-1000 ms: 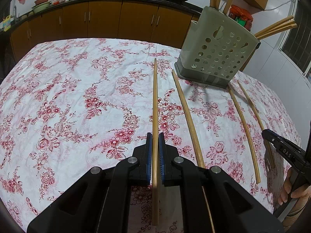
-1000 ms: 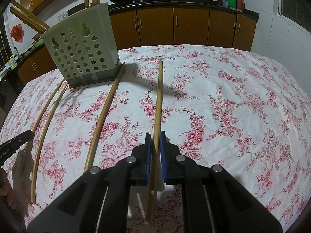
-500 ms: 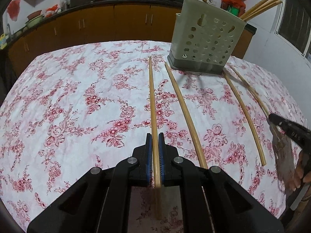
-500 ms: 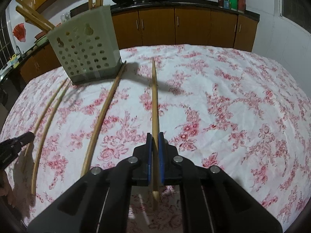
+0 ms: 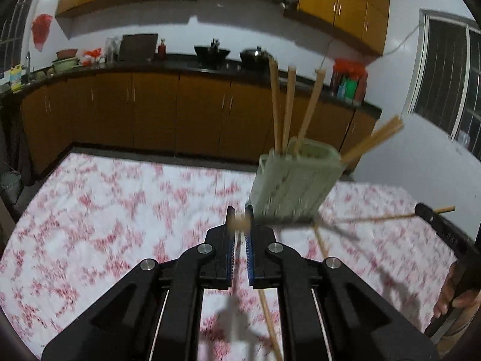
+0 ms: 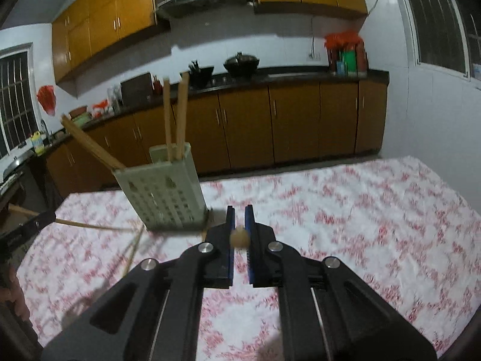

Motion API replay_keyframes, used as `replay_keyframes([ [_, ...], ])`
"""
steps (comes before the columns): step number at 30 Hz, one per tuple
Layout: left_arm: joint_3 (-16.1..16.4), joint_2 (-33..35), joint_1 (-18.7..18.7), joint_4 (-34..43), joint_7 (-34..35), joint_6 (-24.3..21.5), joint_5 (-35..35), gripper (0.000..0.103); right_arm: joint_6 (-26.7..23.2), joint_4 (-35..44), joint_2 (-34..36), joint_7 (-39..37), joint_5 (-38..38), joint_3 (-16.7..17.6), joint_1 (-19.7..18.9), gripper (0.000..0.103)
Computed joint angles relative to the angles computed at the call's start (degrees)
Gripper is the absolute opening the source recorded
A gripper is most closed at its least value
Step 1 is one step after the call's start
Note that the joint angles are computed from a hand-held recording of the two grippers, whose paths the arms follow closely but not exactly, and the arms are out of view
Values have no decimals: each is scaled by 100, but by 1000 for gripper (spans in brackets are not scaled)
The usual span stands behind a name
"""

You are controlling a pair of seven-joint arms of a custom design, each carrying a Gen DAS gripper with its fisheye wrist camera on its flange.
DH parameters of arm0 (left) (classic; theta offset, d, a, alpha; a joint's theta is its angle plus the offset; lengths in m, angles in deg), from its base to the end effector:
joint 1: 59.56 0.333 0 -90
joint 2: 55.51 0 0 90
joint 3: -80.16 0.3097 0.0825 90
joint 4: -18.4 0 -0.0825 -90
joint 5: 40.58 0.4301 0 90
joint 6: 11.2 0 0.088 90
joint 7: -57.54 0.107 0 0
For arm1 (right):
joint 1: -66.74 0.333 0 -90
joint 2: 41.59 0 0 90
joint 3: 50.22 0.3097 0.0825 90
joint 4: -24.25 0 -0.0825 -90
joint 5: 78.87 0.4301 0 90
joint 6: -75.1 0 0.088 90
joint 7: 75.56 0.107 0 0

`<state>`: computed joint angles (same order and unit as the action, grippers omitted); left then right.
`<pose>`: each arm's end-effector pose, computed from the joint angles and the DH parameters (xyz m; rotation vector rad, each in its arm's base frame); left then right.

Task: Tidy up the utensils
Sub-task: 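Raise the chopstick upright with the right tool while the left tool raises its chopstick, then drop the chopstick into the green holder with the right tool while the left tool drops its own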

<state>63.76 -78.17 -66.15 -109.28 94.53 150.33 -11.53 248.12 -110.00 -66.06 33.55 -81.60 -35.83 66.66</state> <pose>0.4754 -0.2493 0.6151 -1.7102 1.5700 -1.0915 0.4973 0.1478 0.6035 -1.5107 1.5092 -0.7544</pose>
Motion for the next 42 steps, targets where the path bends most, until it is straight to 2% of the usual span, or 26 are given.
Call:
replay_keyframes([
  [3, -91, 32, 128, 118, -168, 9, 156, 7, 47, 39, -9, 41, -28, 47, -47, 8],
  [6, -20, -56, 119, 88, -157, 56, 172, 7, 129, 79, -25, 58, 2, 26, -31, 8],
  [9, 21, -121, 78, 132, -17, 130, 158, 7, 260, 153, -44, -295, 359, -395, 456, 8],
  [14, 120, -121, -120, 341, 443, 317, -42, 7, 429, 421, -95, -1295, 1324, -1334, 1655, 8],
  [16, 131, -93, -188, 438, 617, 393, -125, 7, 591, 543, -104, -1609, 1612, -1546, 1979, 8],
  [19, 77, -35, -191, 580, 771, 533, -165, 7, 867, 730, -29, -1882, 1866, -1567, 2121, 8],
  [21, -95, 47, -22, 733, 672, 643, -17, 7, 1013, 886, 82, -1966, 1974, -1428, 2022, 8],
  [25, -468, 323, 406, 1149, 189, 789, 479, 7, 1377, 1233, 407, -1930, 2042, -891, 1528, 8],
  [28, -707, 524, 707, 1470, -351, 763, 1028, 7, 1592, 1467, 654, -1860, 1980, -210, 805, 8],
  [30, -792, 642, 846, 1640, -779, 768, 1431, 7, 1614, 1597, 785, -1876, 1968, -22, 612, 8],
  [32, -857, 741, 937, 1783, -1162, 699, 1837, 7, 1604, 1747, 925, -1834, 1927, 455, 92, 8],
  [35, -848, 884, 937, 1941, -1594, 586, 2288, 7, 1488, 1933, 1123, -1757, 1781, 866, -378, 8],
  [38, -722, 1074, 751, 2103, -1627, 427, 2437, 7, 1318, 2099, 1282, -1458, 1446, 1236, -809, 8],
  [42, -431, 1322, 315, 2207, -1153, 176, 2153, 7, 1040, 2250, 1495, -1245, 1113, 1144, -718, 8],
])
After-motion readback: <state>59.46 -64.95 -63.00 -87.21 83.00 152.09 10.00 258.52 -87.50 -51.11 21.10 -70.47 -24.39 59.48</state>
